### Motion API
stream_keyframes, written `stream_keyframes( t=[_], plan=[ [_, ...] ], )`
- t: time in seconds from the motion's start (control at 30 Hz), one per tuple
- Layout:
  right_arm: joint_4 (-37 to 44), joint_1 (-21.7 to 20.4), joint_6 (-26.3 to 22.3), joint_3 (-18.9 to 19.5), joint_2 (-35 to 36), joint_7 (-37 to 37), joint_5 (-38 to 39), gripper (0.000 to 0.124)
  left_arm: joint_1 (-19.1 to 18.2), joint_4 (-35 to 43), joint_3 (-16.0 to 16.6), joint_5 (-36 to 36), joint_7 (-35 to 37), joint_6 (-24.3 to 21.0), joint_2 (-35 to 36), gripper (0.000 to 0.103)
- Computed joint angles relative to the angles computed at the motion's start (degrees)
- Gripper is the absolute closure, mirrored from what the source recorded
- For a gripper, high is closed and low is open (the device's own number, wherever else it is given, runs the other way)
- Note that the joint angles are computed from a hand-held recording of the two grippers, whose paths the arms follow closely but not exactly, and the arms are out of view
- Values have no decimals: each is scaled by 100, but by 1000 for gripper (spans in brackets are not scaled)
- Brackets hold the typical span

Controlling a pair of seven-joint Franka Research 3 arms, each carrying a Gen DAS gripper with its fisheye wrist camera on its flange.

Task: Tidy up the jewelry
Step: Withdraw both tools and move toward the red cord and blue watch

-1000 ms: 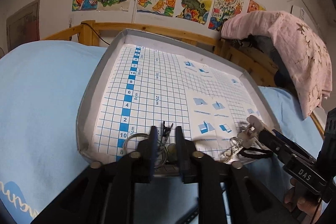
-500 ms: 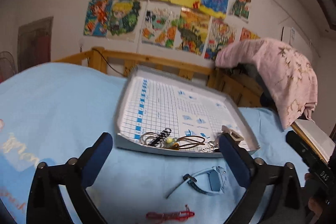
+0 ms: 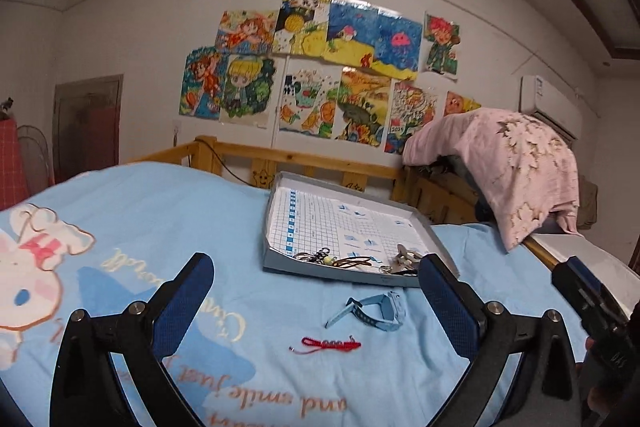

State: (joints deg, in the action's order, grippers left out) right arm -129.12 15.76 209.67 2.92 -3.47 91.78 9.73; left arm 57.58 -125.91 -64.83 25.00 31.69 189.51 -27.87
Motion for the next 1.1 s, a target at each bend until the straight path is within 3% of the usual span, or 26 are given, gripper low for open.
stream_keyframes(
  t=[0.07,0.17,0.37,0.6,0.73,0.83,1.1],
  plan=[
    [-209,35,77,82,-154,-177,183,22,-481,-295,461,21,51,63,-165,0],
    [-544,112,227,216,-400,-472,554,22,-930,-736,889,-87,66,196,-486,0],
    [-1123,278,422,362,-793,-616,1039,22,-1337,-1391,1217,-385,96,284,-938,0],
    [-1447,362,372,635,-953,-1192,1891,22,-1389,-2020,1121,-561,166,367,-1448,0],
    [-1623,523,124,447,-976,-859,1706,22,-1421,-2159,1072,-526,274,343,-1493,0],
    [-1578,391,-32,634,-912,-1126,1992,22,-1426,-2227,1008,-493,336,293,-1512,0],
    [-1480,392,-125,700,-822,-1306,2228,22,-1454,-2200,1016,-444,348,247,-1391,0]
  ],
)
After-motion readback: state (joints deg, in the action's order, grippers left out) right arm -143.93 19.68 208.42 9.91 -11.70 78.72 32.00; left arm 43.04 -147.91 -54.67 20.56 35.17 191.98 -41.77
